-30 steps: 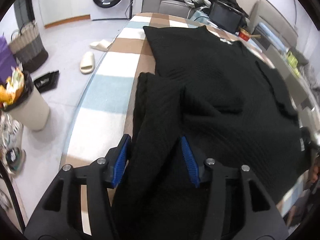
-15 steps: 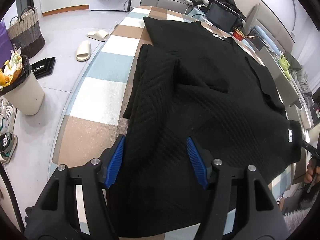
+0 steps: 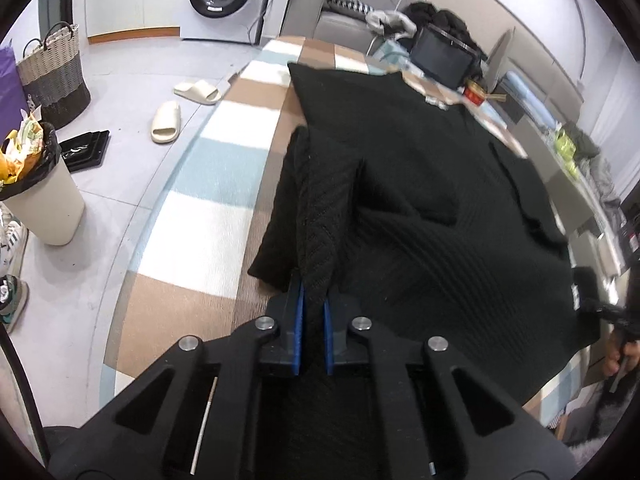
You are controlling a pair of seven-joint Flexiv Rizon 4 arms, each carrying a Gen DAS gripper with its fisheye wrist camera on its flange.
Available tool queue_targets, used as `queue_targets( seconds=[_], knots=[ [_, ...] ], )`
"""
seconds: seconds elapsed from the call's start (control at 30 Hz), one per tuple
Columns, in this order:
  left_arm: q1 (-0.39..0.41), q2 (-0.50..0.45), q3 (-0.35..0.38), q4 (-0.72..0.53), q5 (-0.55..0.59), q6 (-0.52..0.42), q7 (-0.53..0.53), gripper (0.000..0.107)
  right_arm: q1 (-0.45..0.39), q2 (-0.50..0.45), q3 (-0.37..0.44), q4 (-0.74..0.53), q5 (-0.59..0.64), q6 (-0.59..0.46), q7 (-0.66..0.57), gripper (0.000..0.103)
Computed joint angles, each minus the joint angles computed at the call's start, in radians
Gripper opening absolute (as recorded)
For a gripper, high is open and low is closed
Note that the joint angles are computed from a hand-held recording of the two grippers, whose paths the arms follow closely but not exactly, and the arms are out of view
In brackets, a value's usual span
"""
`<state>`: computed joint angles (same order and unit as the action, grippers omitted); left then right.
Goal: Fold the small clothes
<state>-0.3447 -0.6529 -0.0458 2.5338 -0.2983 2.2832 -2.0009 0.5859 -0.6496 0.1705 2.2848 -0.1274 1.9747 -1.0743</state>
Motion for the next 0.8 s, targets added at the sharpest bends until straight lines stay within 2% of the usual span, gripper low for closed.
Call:
queue_targets(
  seconds=[0.03, 0.1, 0.17, 0.23, 0.37, 0.43, 0.5, 0.63, 0.7, 0.73, 0.8],
  knots=[
    [0.000, 0.008, 0.001, 0.010, 0.002, 0.015, -0.008, 0.005, 0.020, -0.003, -0.019, -0.005, 0.018, -0.004, 0.004, 0.010],
    [0.015, 0.018, -0.002, 0.029, 0.028, 0.054, -0.023, 0.004, 0.031, 0.001, -0.029, 0.004, 0.034, 0.016, 0.000, 0.009],
    [0.029, 0.030, -0.005, 0.052, 0.051, 0.107, -0.048, 0.004, -0.039, -0.005, 0.034, 0.026, 0.017, 0.114, 0.006, 0.008],
    [0.048, 0.045, -0.006, 0.071, 0.076, 0.154, -0.070, 0.004, -0.066, -0.008, 0.061, 0.045, 0.027, 0.216, 0.017, 0.008],
    [0.046, 0.090, 0.005, 0.073, 0.058, 0.169, -0.045, 0.004, -0.004, -0.015, 0.033, 0.052, 0.129, 0.422, -0.017, 0.008],
    [0.061, 0.110, 0.008, 0.058, 0.056, 0.158, -0.029, 0.004, 0.031, -0.020, 0.016, 0.033, 0.184, 0.474, -0.038, 0.008],
    [0.080, 0.119, 0.010, 0.033, 0.057, 0.135, -0.008, 0.004, 0.047, -0.024, 0.004, 0.009, 0.208, 0.481, -0.048, 0.008],
    [0.158, 0.098, -0.010, -0.045, 0.094, 0.041, -0.002, 0.004, 0.057, -0.042, -0.009, -0.051, 0.223, 0.397, -0.032, 0.008],
    [0.202, 0.079, -0.028, -0.086, 0.117, -0.031, -0.007, 0.005, 0.076, -0.044, -0.036, -0.082, 0.236, 0.300, -0.022, 0.008],
    [0.221, 0.061, -0.037, -0.102, 0.131, -0.044, -0.017, 0.006, 0.114, -0.042, -0.069, -0.097, 0.272, 0.249, -0.029, 0.008],
    [0.215, 0.044, -0.035, -0.124, 0.118, -0.095, -0.015, 0.012, 0.145, -0.054, -0.105, -0.119, 0.310, 0.179, -0.019, 0.008]
  ],
)
